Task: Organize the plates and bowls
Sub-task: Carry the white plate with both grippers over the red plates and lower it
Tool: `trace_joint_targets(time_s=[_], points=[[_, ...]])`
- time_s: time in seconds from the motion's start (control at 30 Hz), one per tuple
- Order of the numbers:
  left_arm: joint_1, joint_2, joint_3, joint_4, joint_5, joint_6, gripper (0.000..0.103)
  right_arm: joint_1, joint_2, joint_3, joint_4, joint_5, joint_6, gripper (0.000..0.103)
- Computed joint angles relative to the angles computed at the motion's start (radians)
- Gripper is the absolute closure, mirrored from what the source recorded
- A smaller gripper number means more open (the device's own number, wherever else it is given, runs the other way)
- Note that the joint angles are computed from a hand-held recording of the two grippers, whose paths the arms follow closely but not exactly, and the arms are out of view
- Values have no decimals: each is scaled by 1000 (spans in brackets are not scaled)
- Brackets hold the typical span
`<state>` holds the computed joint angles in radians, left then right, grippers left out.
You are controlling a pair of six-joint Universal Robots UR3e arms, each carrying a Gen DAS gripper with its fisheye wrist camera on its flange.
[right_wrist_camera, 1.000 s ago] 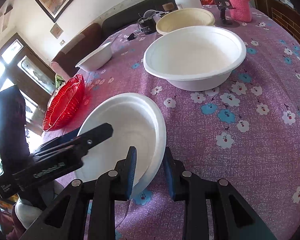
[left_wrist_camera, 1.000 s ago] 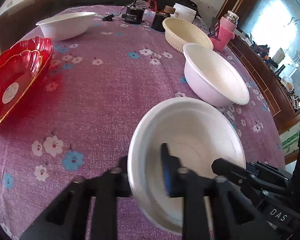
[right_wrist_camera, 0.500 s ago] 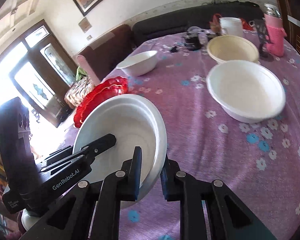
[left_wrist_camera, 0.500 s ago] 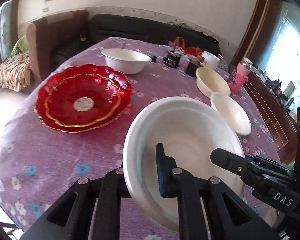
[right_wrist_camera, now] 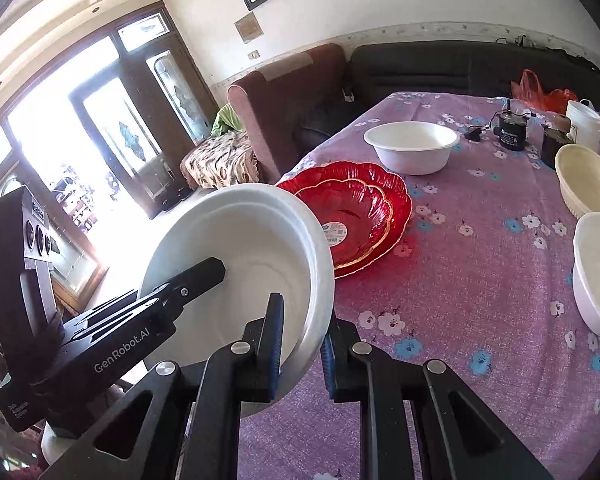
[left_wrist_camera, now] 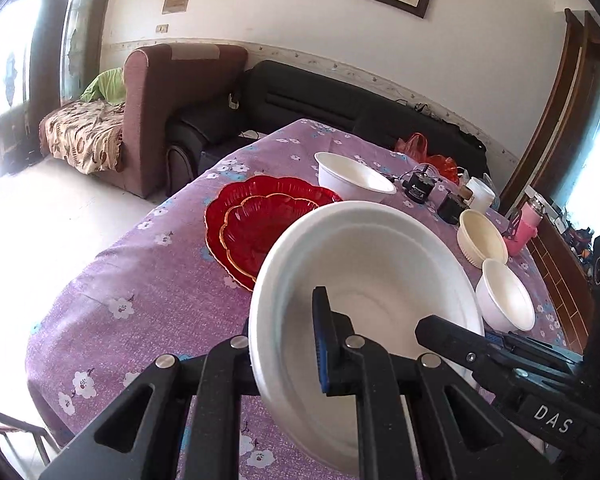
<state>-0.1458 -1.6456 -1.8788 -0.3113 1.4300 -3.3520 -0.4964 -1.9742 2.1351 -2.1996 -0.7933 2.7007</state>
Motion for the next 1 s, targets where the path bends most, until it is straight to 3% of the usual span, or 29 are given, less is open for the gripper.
trace_joint_targets(time_s=[0.23,0.5,0.63,1.0], points=[[14,-112,180,-98,-18,64,91,61,133,-87,-146,-26,167,84],[40,-314,536,-265,21,92,91,229,449,-408,-267,-155,362,84],[37,-447,705,-363,34,96,89,288,576,-509,-293,-244,399,84],[16,-745,1076,-585,46,89,84,306,803,-626,-324,-319,455,84]])
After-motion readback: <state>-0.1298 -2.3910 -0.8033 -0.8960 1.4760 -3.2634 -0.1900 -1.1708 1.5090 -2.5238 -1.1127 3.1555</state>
